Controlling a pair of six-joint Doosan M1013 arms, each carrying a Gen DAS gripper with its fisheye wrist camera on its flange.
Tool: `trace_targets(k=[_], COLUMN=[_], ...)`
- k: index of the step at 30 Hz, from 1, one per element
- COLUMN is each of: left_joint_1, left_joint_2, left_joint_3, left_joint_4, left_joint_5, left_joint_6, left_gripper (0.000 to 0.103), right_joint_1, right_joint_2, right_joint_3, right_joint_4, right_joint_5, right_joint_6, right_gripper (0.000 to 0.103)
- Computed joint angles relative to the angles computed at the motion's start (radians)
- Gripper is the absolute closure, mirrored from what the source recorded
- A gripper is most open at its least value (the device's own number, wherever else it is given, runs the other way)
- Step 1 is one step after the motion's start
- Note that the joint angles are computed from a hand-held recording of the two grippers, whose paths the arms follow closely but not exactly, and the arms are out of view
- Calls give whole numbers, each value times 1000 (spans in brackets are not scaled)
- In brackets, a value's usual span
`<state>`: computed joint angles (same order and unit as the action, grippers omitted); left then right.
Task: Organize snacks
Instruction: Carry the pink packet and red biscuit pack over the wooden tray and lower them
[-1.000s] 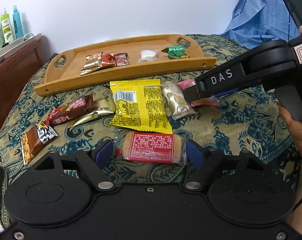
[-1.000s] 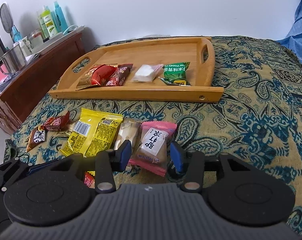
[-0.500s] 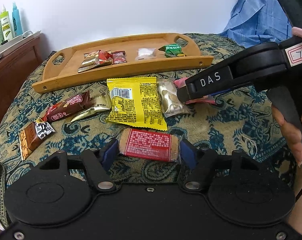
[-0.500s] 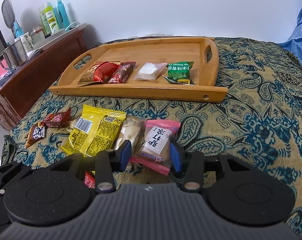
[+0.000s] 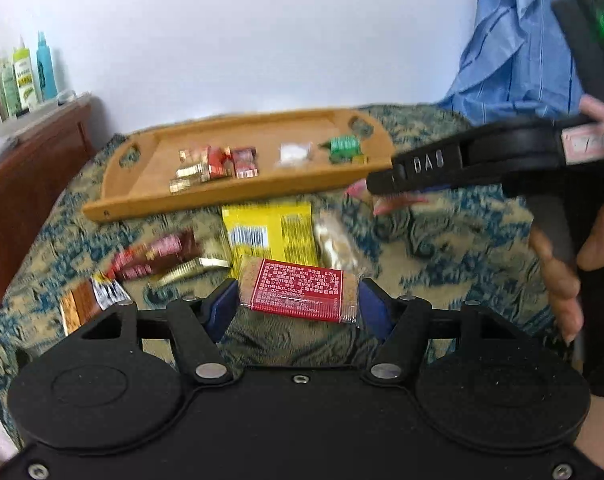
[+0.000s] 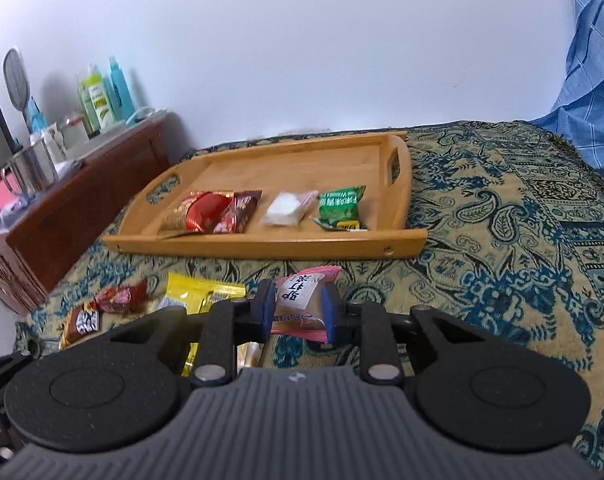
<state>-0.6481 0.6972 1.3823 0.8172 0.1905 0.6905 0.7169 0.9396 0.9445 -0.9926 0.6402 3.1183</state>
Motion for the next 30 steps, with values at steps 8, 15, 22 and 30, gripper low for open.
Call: trace_targets(k=[8,15,22,30], left_joint_1=[18,62,110,130], left_joint_2=[3,71,194,316], left_joint_3=[-45,-206,-449,-647], left_joint_4=[242,56,-268,-357], left_joint_5=[-5,78,254,416], left_joint_6=[-233,-70,160,199], left_gripper=[40,40,40,40], right_joint_1=[-18,-51,-98,-135], right_joint_2=[-22,-19,31,128], right_joint_3=[31,4,-109,-283], right_joint_4=[-103,-190,-21,244], right_joint_5=[-41,-84,-114,-28], right_joint_6=[172,277,123,-144], right_gripper=[75,75,75,75])
